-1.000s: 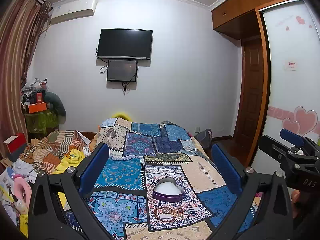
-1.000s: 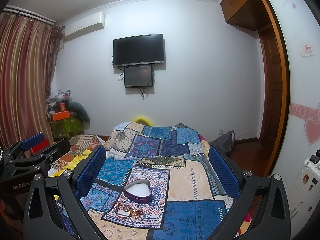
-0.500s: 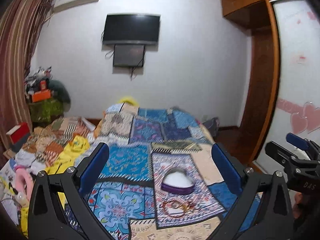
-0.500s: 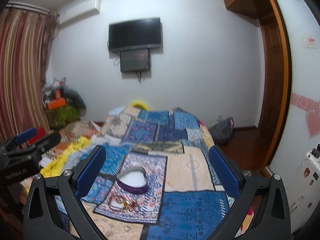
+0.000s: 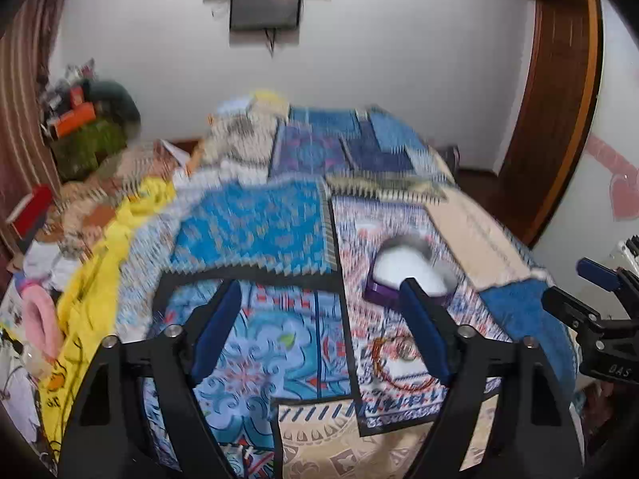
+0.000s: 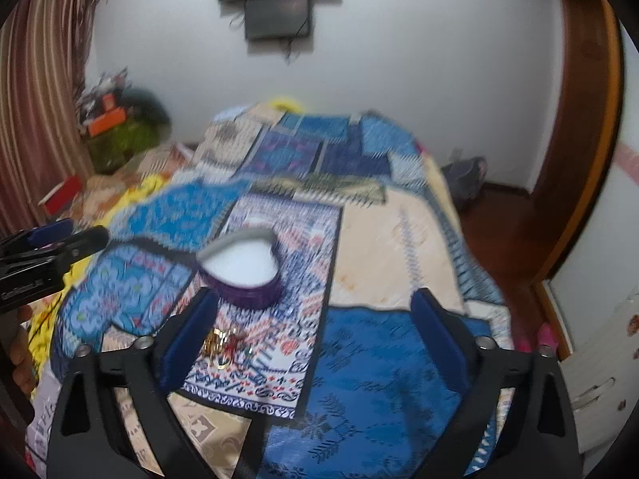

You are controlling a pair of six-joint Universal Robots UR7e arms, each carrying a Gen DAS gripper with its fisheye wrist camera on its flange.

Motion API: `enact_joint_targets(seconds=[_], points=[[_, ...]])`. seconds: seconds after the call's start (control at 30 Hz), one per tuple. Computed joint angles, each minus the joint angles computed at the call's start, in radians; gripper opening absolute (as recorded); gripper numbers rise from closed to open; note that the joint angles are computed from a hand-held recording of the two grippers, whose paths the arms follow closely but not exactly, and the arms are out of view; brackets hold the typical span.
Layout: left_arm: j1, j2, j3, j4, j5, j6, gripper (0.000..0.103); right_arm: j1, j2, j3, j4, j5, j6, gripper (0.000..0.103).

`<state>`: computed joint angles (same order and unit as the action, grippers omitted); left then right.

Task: Organize jewelry

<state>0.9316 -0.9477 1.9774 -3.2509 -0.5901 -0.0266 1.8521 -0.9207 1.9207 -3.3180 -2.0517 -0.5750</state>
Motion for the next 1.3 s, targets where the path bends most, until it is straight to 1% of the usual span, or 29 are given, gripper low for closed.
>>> enact_joint_targets(seconds=[0.03,0.13,0.17,0.23,0.27,0.33,0.37,0.43,0.6,0.67,0.73,0.8,0.87,0.97,1.17,1.3], points=[[0.011,-0.002,-0.002,0.030,-0.019,-0.016,0.072,-0.006,0.003,-0.006,0.036,0.001,0.006,0.084],[0.039,-0.008,-0.005,0.114,-0.067,-0.062,0.069,-0.022,0.003,-0.019,0.115,0.022,0.024,0.073],[0.052,-0.009,-0.009,0.145,-0.091,-0.080,0.067,-0.025,0.006,-0.025,0.135,0.027,0.030,0.072],[0.065,-0.008,-0.017,0.195,-0.121,-0.107,0.056,-0.033,0.011,-0.035,0.173,0.035,0.038,0.064],[0.073,-0.007,-0.022,0.215,-0.131,-0.119,0.054,-0.036,0.020,-0.042,0.178,0.038,0.036,0.062],[0.087,-0.004,-0.030,0.247,-0.158,-0.141,0.045,-0.041,0.023,-0.053,0.214,0.045,0.038,0.056],[0.093,-0.005,-0.032,0.256,-0.178,-0.146,0.042,-0.042,0.027,-0.057,0.221,0.048,0.037,0.055],[0.104,-0.009,-0.036,0.277,-0.226,-0.148,0.033,-0.046,0.030,-0.064,0.242,0.058,0.040,0.051],[0.089,0.007,-0.034,0.260,-0.280,-0.089,0.032,-0.055,0.035,-0.076,0.281,0.069,0.050,0.047],[0.080,0.018,-0.035,0.251,-0.292,-0.062,0.029,-0.057,0.036,-0.078,0.292,0.072,0.050,0.045],[0.079,0.027,-0.044,0.254,-0.305,-0.046,0.017,-0.061,0.033,-0.078,0.302,0.079,0.051,0.043],[0.085,0.031,-0.055,0.271,-0.342,-0.042,0.009,-0.063,0.033,-0.082,0.312,0.084,0.054,0.042],[0.087,0.035,-0.060,0.278,-0.361,-0.036,0.008,-0.066,0.030,-0.083,0.324,0.093,0.057,0.041],[0.084,0.045,-0.068,0.286,-0.367,-0.019,0.008,-0.069,0.029,-0.083,0.325,0.095,0.050,0.040],[0.087,0.074,-0.101,0.328,-0.322,-0.020,0.008,-0.076,0.027,-0.089,0.355,0.113,0.068,0.040],[0.092,0.077,-0.103,0.324,-0.330,-0.016,0.008,-0.076,0.028,-0.092,0.364,0.121,0.067,0.040]])
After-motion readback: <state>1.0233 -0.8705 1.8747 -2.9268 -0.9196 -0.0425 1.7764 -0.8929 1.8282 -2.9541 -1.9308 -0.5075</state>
